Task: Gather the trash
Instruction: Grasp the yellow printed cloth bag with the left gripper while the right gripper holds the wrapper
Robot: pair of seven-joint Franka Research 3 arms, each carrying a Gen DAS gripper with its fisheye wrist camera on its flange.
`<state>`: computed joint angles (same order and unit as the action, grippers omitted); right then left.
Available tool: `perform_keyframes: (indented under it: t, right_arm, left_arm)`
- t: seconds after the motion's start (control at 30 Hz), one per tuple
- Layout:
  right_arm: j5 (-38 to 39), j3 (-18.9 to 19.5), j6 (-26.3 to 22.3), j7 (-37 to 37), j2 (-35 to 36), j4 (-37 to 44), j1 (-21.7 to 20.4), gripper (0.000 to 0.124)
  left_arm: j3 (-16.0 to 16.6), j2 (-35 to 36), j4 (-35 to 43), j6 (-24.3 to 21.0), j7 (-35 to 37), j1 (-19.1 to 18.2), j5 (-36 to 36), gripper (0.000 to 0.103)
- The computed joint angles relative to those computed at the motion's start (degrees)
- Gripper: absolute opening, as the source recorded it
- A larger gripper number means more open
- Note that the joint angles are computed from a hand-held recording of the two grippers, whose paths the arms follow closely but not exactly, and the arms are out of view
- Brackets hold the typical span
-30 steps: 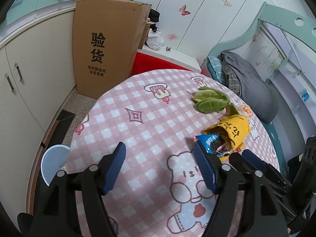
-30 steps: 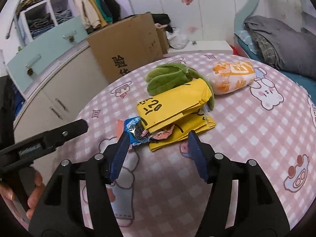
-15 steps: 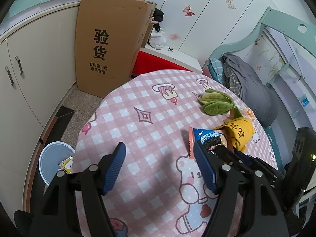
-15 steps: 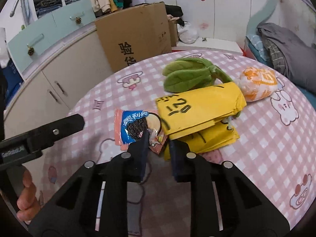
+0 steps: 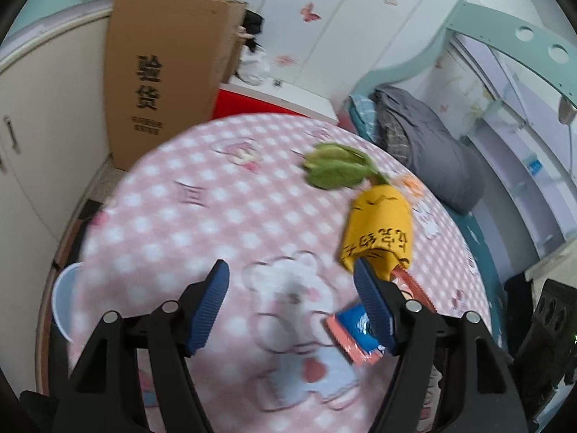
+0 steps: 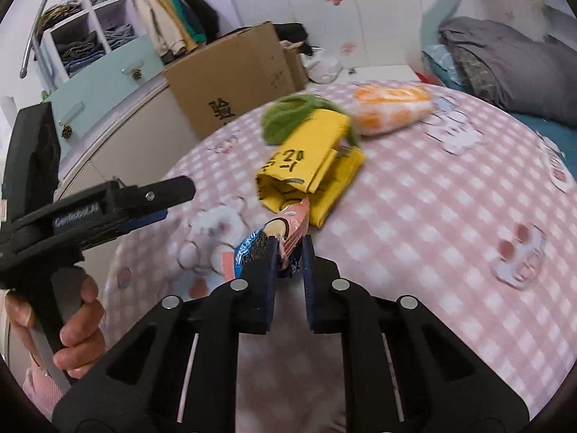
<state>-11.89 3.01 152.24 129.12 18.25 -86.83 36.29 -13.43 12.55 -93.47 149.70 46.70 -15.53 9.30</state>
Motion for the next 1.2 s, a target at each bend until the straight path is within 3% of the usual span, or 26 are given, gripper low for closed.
perform_keyframes:
  t: [0.23,0.3,0.4,0.47,0.63,0.77,0.8,0.83,0.87,0.9,0.97,1.2]
  right_arm:
    - [-4.75,-1.84,3.69,8.15,-5.4,-8.55,-1.34,0.012]
    - [-4.61,-1.37,4.51,8.83,-6.0,-9.63,-2.46,0.012]
    - [-4.77,-0.84,5.24,8.85,-6.6,-10.66,-3.59,0.012]
    - [-4.28,-0.49,5.95,8.4,-6.55,-10.82,-4.23,0.012]
    - [-3.74,-0.39,6.01,7.8,-5.65,-9.55,-4.67,0.012]
    - [-3.17,-0.6,5.33,7.61,-4.73,-8.13,-4.6,0.012]
    - [-2.8,-0.57,5.24,7.3,-4.51,-7.83,-4.68,0.011]
    - [-2.75,-0.64,4.97,7.31,-4.2,-7.35,-4.54,0.011]
    - [-2.62,-0.67,4.9,7.14,-4.02,-7.14,-4.47,0.011]
    - [-2.53,-0.68,4.65,7.03,-3.81,-6.76,-4.32,0.011]
    - [-2.62,-0.75,4.31,6.85,-3.5,-6.1,-3.93,0.011]
    - [-3.65,-0.69,2.51,6.59,-1.74,-1.69,-1.8,0.009]
  left_arm:
    - [-2.18,5.07,4.88,0.34,3.03,-1.55,-4.3,0.071]
    - [-1.23,5.77,5.68,0.6,1.15,-3.08,-1.94,0.071]
    - [3.31,6.66,8.45,-4.09,-4.8,-8.6,11.72,0.071]
    - [4.48,7.56,10.56,-7.87,-7.0,-10.54,18.33,0.071]
    - [4.55,12.53,18.04,-12.93,-3.84,-12.46,25.37,0.071]
    - [4.14,16.52,24.18,-15.54,0.81,-12.61,23.72,0.071]
    - [4.63,17.21,25.35,-16.0,0.92,-13.03,24.0,0.064]
    - [4.74,17.75,26.21,-16.13,1.19,-13.07,23.61,0.051]
    - [4.87,17.6,26.09,-16.46,1.08,-13.19,23.24,0.02]
    - [4.51,17.91,26.63,-17.24,1.48,-12.81,21.79,0.006]
    - [4.09,16.89,24.86,-15.85,1.44,-11.99,19.87,0.003]
    - [4.67,6.07,10.41,-8.89,-5.55,-10.55,24.02,0.003]
